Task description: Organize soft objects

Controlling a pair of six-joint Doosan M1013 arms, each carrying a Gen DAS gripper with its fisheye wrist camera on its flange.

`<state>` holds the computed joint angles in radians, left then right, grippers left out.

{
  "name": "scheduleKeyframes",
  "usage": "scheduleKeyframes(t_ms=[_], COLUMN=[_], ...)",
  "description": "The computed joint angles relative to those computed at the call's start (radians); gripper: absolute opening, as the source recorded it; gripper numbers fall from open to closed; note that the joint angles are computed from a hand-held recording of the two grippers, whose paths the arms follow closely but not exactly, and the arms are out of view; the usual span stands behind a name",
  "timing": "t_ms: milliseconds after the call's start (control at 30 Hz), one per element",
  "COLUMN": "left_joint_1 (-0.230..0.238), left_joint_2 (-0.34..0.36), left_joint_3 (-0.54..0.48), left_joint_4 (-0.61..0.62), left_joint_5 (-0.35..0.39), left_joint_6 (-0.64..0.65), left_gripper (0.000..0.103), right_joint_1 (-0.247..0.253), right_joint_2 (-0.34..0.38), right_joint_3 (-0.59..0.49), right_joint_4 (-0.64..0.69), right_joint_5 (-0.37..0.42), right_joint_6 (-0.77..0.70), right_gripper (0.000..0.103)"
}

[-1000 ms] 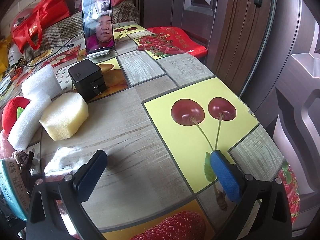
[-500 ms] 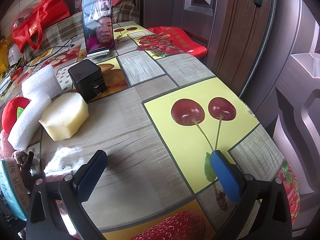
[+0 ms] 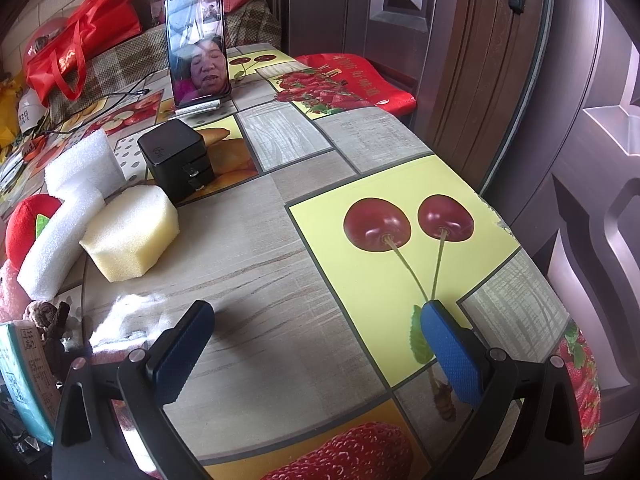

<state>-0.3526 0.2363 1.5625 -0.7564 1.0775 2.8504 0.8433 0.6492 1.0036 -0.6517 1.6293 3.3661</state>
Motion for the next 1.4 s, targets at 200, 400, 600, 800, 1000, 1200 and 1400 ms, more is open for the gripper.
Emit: scheduleKeyframes(t_ms=[200, 400, 600, 800, 1000, 1200, 1400], left_joint_1=[0.149, 0.279, 0.251, 0.17, 0.168, 0.173, 0.162], left_joint_2=[-0.007, 0.015, 0.029, 0.048, 0.047, 0.051, 0.058], left_joint_3=[-0.054, -0.078, -0.082, -0.067, -0.056, -0.054, -0.058], left_joint_4=[-0.278, -0.382, -0.109, 0.095, 0.109, 0.114, 0.142], left_joint_5=[0.054, 0.019, -0.019, -0.109, -0.13, -0.117, -0.115], left_joint_6=[-0.003, 0.054, -0.009, -0.159, -0.148, -0.151, -0.164], left_gripper=[0.103, 0.103, 0.103, 0.103, 0.103, 0.096, 0.077], right_joint_1=[0.001, 0.001, 0.001, 0.025, 0.109, 0.068, 0.049], right_joint_2=[-0.001, -0.003, -0.003, -0.055, -0.108, -0.042, 0.019], right_joint_3=[0.003, 0.006, 0.007, 0.094, 0.196, 0.04, -0.058], right_joint_4=[-0.001, -0.002, 0.0, -0.101, -0.544, -0.279, -0.151], right_joint_5=[-0.003, -0.006, -0.005, -0.138, -0.431, -0.52, -0.485], right_joint_6=[0.003, 0.005, 0.004, 0.103, 0.132, -0.174, -0.328], right_gripper=[0.103, 0.103, 0.103, 0.103, 0.103, 0.103, 0.077])
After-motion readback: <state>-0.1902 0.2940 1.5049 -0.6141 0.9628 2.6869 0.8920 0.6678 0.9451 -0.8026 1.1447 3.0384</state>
